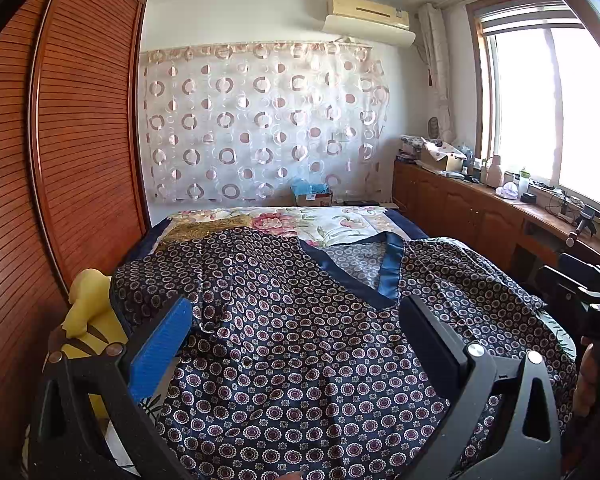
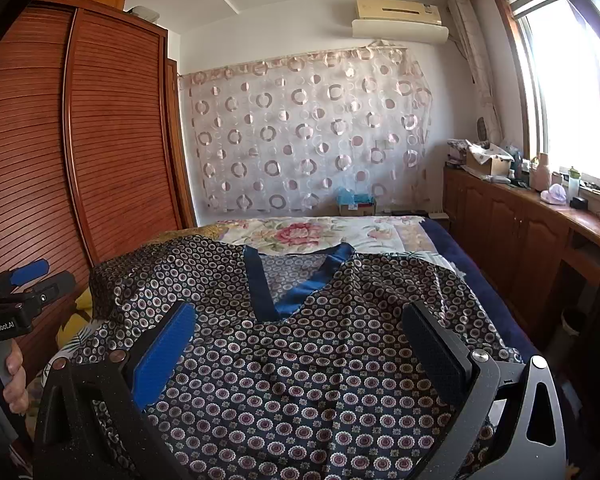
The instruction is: Fold small clothes
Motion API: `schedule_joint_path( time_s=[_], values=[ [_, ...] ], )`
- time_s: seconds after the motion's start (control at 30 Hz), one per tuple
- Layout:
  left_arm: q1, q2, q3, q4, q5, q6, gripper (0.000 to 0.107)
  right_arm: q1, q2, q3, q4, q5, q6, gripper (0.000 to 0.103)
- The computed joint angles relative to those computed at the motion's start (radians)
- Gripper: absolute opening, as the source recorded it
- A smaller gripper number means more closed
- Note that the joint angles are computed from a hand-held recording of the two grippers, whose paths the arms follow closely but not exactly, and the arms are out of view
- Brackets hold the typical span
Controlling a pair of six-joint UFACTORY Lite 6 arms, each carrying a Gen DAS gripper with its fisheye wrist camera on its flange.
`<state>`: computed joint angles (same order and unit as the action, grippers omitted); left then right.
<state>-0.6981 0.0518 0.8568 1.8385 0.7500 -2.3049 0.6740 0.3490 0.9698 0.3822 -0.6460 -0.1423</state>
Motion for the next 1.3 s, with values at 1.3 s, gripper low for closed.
schedule_joint_path(
  time_s=[1.3],
  values=[
    [-0.004, -0.007, -0.009, 0.006, 0.012, -0.006, 0.103, 0.002, -0.003, -0.008, -0.010, -0.012, 0.007, 0.103]
  ],
)
